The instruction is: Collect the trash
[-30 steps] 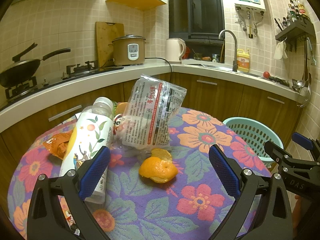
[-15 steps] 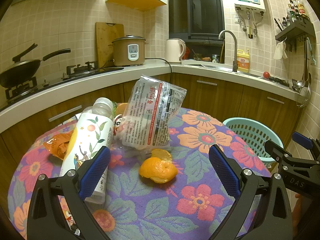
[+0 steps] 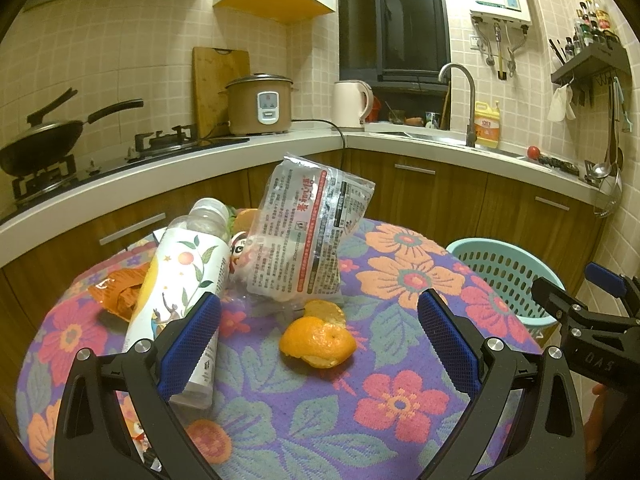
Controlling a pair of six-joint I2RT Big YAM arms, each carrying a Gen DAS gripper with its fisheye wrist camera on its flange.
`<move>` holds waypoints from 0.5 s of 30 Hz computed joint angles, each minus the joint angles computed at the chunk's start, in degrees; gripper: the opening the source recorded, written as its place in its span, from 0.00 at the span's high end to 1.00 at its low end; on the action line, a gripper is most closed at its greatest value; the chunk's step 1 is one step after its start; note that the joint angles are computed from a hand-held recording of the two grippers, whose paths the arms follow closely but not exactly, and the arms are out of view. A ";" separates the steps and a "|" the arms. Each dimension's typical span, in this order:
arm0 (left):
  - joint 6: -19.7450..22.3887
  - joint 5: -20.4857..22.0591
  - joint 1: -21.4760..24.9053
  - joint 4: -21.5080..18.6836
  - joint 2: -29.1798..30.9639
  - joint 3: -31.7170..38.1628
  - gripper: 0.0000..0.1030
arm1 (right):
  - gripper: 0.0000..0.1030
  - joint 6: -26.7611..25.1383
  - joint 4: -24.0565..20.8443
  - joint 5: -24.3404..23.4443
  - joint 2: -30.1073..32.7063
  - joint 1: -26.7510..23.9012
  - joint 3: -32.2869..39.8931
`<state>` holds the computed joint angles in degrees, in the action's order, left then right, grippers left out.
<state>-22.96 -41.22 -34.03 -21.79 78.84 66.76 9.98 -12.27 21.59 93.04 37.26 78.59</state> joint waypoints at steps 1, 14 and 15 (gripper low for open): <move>-0.07 0.01 0.00 -0.12 0.01 0.09 0.07 | 0.07 -0.04 0.09 -0.04 -0.05 -0.02 0.02; 0.15 -0.69 -0.20 0.12 0.18 0.55 0.07 | 0.07 -0.33 0.19 -0.94 -0.74 0.02 -0.20; 0.27 -1.64 -0.45 0.40 -0.04 0.49 0.07 | 0.07 -0.31 0.14 -1.70 -0.75 -0.04 -0.02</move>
